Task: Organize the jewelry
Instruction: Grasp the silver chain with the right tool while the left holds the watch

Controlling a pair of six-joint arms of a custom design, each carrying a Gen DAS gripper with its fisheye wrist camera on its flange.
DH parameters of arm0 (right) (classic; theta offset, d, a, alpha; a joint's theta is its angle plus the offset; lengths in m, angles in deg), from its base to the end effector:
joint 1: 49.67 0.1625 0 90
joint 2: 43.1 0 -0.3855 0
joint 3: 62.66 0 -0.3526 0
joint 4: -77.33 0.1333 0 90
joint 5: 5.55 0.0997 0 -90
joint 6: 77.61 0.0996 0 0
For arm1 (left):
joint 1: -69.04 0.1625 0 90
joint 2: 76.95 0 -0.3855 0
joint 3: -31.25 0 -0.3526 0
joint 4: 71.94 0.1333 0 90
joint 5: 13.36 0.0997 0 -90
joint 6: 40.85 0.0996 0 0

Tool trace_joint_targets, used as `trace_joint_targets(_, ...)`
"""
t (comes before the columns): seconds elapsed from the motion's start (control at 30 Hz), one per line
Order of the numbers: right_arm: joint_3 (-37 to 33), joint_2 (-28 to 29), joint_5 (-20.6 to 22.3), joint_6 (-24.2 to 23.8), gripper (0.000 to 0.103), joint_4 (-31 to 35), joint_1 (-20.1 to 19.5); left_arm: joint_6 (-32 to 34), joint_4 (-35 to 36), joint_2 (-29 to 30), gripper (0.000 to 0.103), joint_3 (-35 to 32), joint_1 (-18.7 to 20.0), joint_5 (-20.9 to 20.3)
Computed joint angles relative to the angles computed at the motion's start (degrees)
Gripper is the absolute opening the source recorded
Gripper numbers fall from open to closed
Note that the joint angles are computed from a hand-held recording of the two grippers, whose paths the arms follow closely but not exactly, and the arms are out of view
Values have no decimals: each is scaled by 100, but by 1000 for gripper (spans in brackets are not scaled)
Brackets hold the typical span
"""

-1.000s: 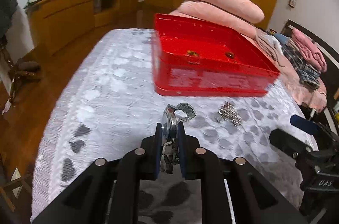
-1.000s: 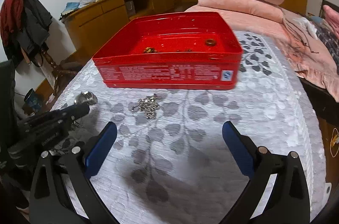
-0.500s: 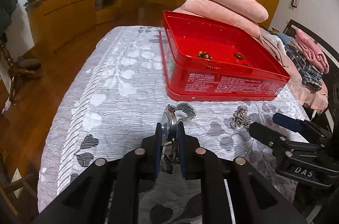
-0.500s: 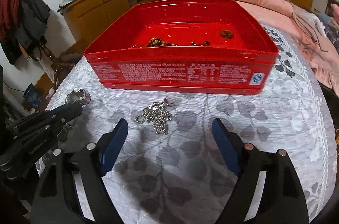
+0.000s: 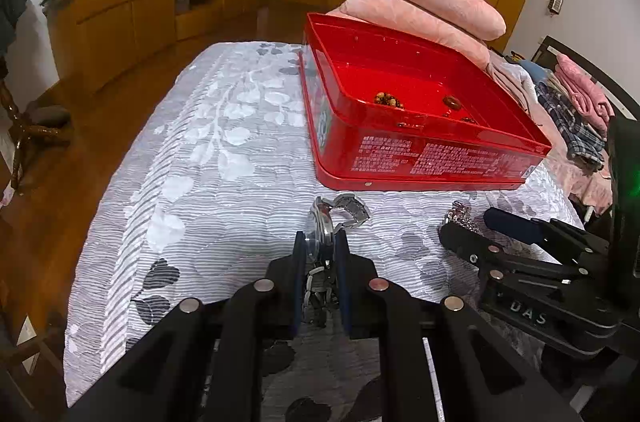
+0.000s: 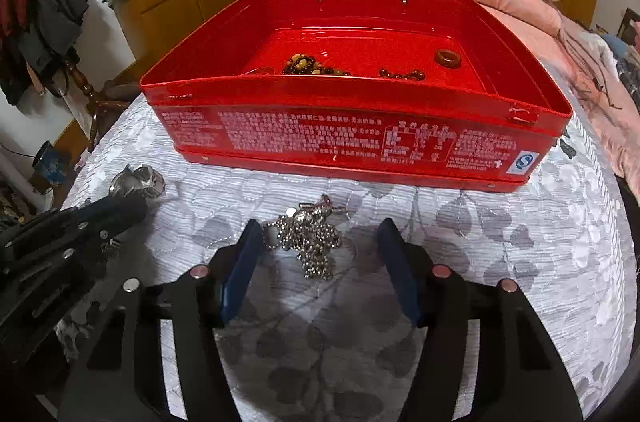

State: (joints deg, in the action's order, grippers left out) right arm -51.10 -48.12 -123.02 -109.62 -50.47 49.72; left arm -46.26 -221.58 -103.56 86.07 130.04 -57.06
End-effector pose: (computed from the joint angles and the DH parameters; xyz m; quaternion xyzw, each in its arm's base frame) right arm 0.2274 -0.8396 0.1323 0.2708 -0.8977 0.2118 0.2755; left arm -0.1968 -0.7785 0.1618 0.0767 0.8882 -0.3498 0.2878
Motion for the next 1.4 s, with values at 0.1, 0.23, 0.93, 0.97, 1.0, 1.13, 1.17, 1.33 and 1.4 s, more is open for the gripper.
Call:
trace_joint_targets(0.1,57,15,-101,-109,49,-170,16,-41,7,-3,14,4,6,10)
trace_joint_targets(0.23,235,-103,35,-26,24,-213,-20,-51,-23,-7,14,20,-6,56)
trace_joint_targets(0.93,3546,-2093,601,-147,19,-1891,-133,110,-389,-120,14,385,-229,43)
trace_joint_targets(0.97,3656,-2155,622,-162,19,-1895,-137,115,-403,-127,14,410,-239,38)
trace_joint_targets(1.0,3760,-2210,640,-183,19,-1874,-140,108,-405,-134,14,432,-245,34)
trace_joint_targets(1.13,3953,-2280,622,-175,19,-1847,-130,57,-401,-162,14,490,-246,18)
trace_joint_targets(1.17,3964,-2276,604,-183,19,-1840,-134,59,-403,-165,14,497,-246,12)
trace_joint_targets(1.33,3943,-2265,577,-199,19,-1754,-143,67,-448,-179,14,531,-248,13)
trace_joint_targets(1.4,3833,-2183,410,-200,23,-1644,-126,56,-443,-179,14,534,-245,8)
